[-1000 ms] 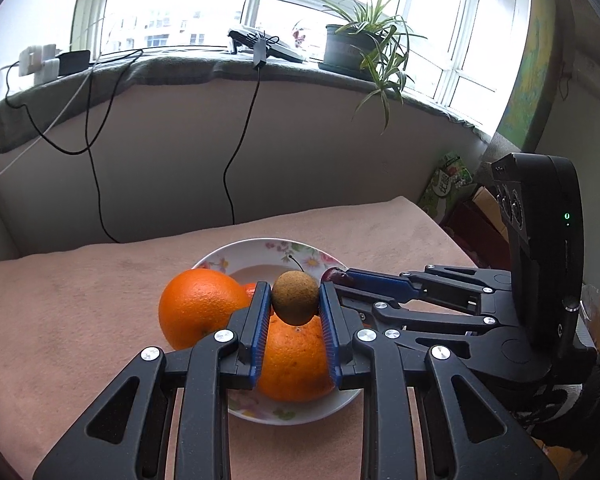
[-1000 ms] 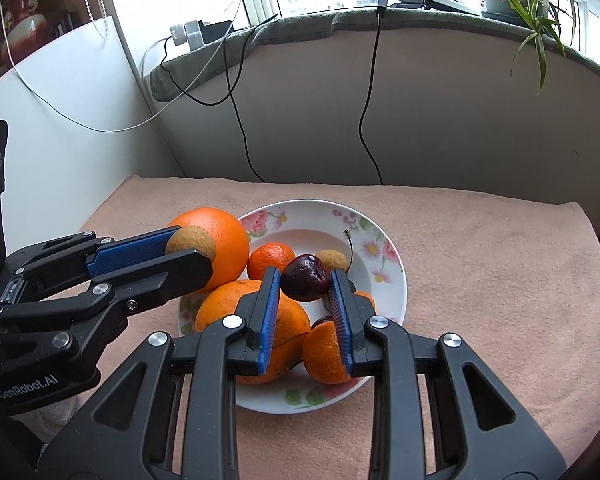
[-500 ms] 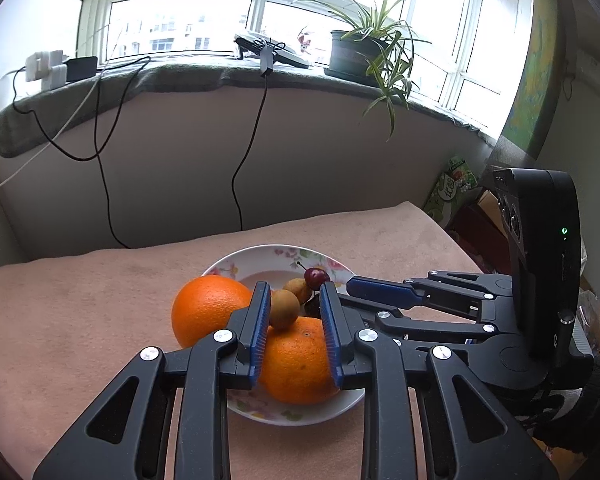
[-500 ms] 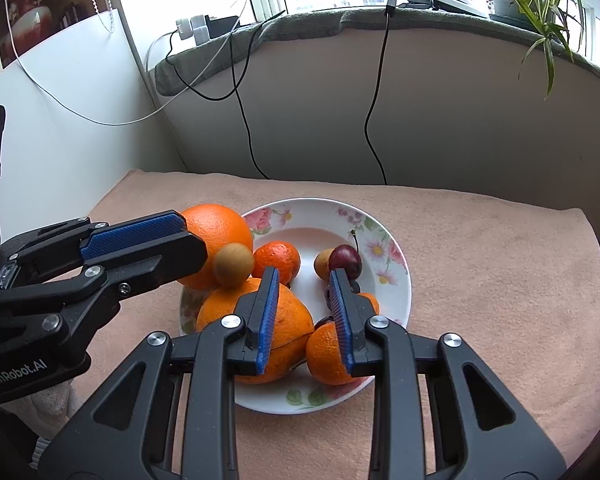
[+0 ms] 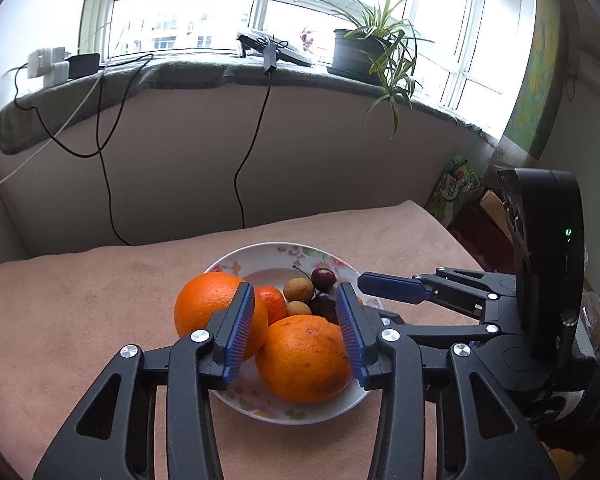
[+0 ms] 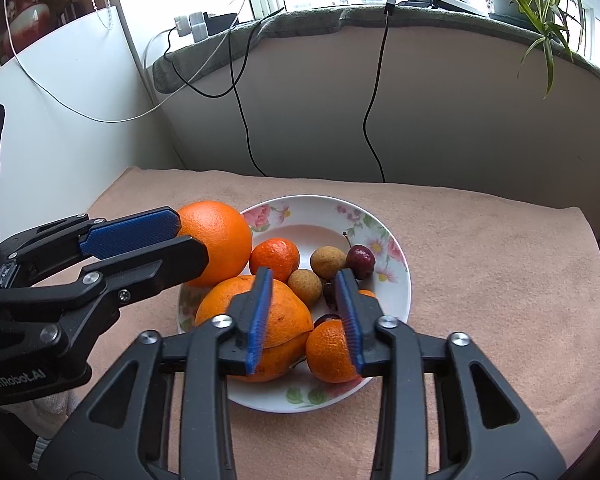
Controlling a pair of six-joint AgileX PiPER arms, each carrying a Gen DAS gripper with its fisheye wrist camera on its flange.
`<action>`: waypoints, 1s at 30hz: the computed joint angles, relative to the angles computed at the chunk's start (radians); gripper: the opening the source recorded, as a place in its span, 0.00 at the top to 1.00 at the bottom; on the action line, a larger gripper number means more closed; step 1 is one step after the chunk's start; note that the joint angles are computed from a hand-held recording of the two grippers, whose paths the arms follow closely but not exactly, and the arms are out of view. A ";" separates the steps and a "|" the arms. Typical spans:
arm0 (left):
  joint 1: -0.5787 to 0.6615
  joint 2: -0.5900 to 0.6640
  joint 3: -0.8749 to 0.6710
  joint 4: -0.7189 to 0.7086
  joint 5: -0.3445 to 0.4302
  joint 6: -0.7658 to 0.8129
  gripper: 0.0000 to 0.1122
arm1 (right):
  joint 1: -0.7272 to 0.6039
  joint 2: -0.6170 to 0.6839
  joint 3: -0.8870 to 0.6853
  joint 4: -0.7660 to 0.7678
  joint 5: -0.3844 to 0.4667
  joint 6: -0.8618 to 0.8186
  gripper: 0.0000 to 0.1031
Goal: Organize fruits
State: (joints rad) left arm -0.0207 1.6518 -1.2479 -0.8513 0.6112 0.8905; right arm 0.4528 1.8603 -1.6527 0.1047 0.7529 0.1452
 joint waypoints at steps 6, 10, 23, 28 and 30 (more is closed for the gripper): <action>0.005 -0.006 0.003 -0.011 -0.002 0.002 0.56 | -0.008 -0.014 0.015 0.012 -0.006 -0.005 0.43; 0.006 -0.012 0.012 -0.013 -0.011 0.001 0.47 | -0.010 -0.025 0.031 0.008 -0.009 0.006 0.43; -0.004 -0.015 0.018 0.065 -0.033 -0.092 0.34 | 0.002 -0.037 0.054 -0.065 -0.009 0.073 0.24; 0.005 -0.045 0.062 0.067 -0.052 -0.088 0.33 | 0.015 -0.071 0.098 -0.095 -0.023 0.112 0.21; 0.006 -0.060 0.084 0.077 -0.067 -0.093 0.30 | 0.023 -0.082 0.112 -0.121 -0.025 0.139 0.20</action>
